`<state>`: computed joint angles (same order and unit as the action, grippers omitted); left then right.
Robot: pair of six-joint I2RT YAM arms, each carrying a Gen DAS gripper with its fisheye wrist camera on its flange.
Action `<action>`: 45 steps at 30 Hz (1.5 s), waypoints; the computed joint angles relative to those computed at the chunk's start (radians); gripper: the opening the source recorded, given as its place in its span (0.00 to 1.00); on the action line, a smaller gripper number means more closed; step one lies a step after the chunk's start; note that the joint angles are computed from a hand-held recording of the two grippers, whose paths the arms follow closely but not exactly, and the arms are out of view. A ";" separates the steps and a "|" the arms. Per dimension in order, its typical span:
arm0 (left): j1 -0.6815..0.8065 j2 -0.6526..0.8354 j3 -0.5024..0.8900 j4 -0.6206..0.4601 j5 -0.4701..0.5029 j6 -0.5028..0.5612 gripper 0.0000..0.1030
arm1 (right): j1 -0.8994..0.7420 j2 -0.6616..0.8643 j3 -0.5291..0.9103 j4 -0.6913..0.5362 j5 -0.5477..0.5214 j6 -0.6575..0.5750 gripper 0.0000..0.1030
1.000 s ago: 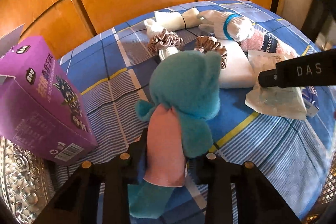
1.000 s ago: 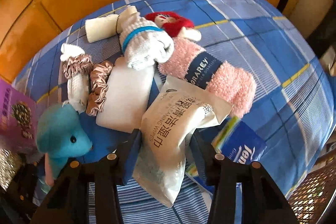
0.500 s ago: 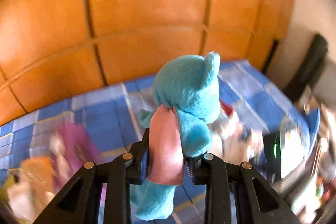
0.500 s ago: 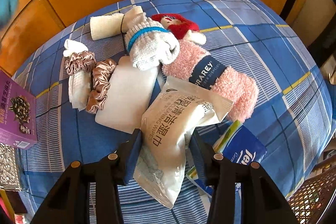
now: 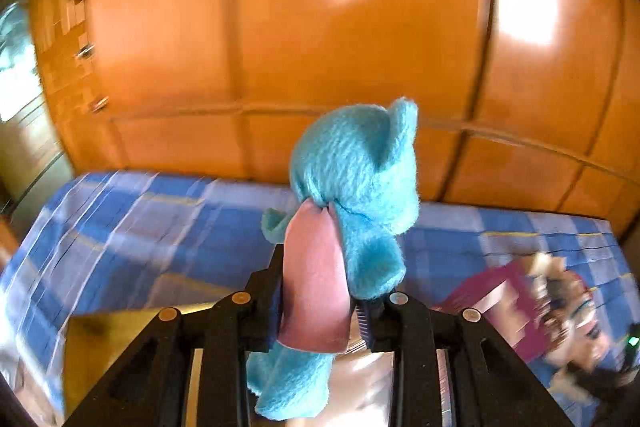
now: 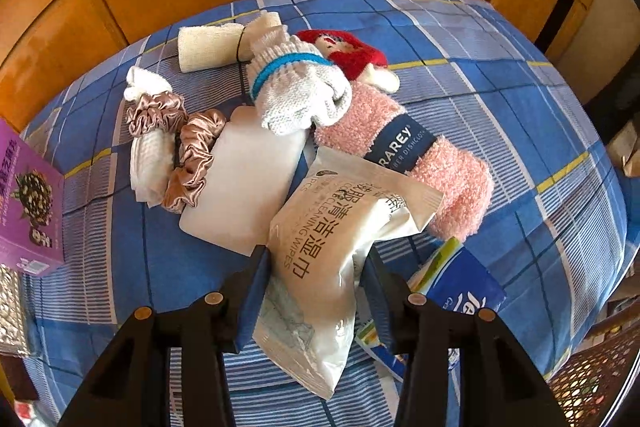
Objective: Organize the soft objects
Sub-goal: 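Carry the bear to the gold tray and release it with the left gripper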
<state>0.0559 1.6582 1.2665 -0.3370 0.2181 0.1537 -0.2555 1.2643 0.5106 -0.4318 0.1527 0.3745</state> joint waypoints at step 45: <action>0.589 -0.350 -0.637 0.306 0.217 0.224 1.00 | 0.219 -0.229 0.014 -0.168 0.122 0.068 0.38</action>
<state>0.6451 1.3080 0.6292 -0.0311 0.4346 0.3781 -0.0367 1.0348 0.5243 -0.6000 0.2746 0.4420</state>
